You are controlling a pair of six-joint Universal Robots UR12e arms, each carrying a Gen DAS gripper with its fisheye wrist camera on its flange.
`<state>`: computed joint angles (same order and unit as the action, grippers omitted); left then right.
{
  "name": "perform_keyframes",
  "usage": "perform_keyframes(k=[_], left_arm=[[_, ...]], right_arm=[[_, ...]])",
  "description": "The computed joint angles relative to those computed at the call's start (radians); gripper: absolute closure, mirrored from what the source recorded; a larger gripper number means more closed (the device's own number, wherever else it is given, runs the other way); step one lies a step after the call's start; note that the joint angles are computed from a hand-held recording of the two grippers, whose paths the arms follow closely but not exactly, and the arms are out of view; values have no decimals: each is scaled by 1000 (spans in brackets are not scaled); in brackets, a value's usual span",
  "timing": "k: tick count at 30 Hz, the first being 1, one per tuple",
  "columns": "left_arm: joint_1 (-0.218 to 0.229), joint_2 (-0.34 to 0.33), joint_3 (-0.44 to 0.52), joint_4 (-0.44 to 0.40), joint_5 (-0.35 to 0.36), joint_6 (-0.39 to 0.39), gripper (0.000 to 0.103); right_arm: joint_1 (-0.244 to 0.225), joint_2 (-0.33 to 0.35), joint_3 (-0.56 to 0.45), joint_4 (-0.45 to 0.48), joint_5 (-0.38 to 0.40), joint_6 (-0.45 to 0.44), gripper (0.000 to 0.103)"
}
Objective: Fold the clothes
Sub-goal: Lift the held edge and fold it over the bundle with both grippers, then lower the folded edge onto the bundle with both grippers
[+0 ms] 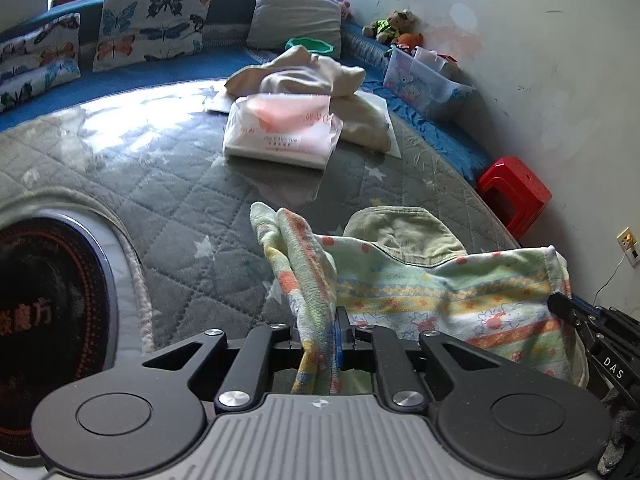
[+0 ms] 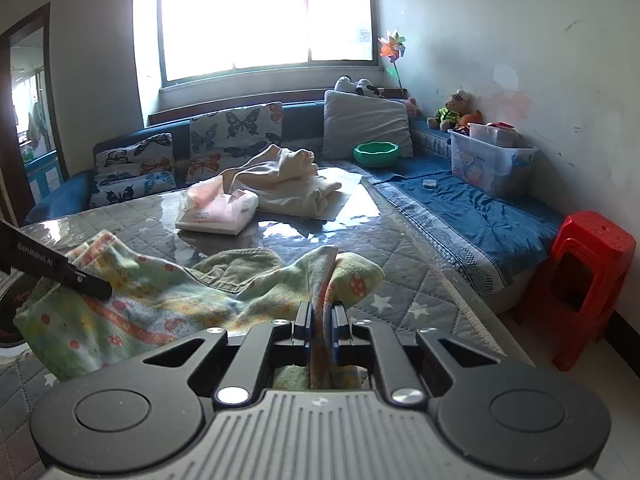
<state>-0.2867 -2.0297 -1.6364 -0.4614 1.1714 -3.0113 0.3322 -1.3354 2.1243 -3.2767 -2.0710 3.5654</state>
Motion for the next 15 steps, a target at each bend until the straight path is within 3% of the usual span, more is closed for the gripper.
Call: perform_keyframes(k=[15], left_arm=[[25,28,-31,3,16,11,91]], right_arm=[[6,14,-6,-37,63,-1,95]])
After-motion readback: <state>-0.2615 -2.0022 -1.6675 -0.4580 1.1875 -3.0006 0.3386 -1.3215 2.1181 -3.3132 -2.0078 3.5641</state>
